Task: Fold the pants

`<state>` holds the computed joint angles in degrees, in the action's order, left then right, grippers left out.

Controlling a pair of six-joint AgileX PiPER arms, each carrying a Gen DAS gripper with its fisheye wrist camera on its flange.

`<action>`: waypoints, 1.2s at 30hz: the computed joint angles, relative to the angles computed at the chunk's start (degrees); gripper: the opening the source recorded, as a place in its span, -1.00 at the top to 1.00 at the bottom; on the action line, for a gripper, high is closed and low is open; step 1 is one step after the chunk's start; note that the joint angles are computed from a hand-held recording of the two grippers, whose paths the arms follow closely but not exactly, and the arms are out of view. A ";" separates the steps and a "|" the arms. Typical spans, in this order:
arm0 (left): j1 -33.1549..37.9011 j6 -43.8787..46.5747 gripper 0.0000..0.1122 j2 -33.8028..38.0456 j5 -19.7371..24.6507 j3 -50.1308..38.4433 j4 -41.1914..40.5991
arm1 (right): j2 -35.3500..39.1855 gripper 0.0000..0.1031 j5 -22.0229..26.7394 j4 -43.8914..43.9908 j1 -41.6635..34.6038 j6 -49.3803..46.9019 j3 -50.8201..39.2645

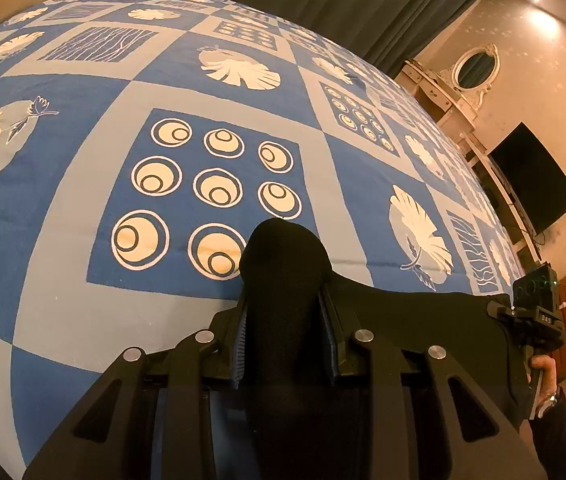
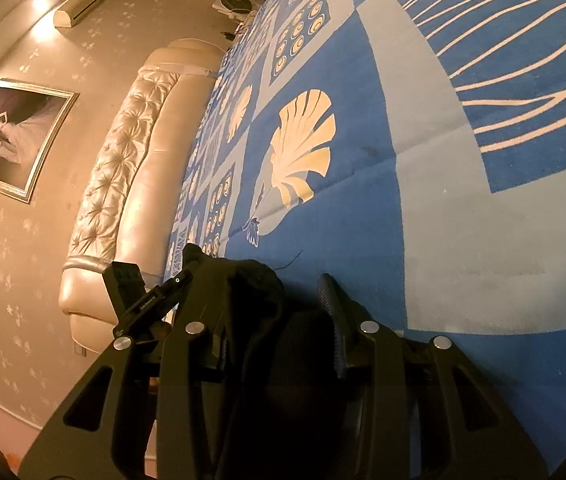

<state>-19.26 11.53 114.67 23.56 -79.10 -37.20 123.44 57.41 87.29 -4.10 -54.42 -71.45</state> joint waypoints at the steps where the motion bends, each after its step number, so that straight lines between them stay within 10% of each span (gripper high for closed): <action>1: 0.02 0.09 0.45 0.01 0.02 -0.01 -0.09 | -0.03 0.33 -0.05 -0.04 -0.01 -0.04 -0.01; 28: 0.17 1.01 0.39 0.22 0.43 0.02 -1.09 | 0.25 0.30 -0.06 1.47 1.00 0.62 -0.84; 36: 6.23 24.62 -0.09 -7.50 4.62 12.24 -26.33 | -5.45 -0.30 -0.23 2.26 -1.21 -2.06 6.74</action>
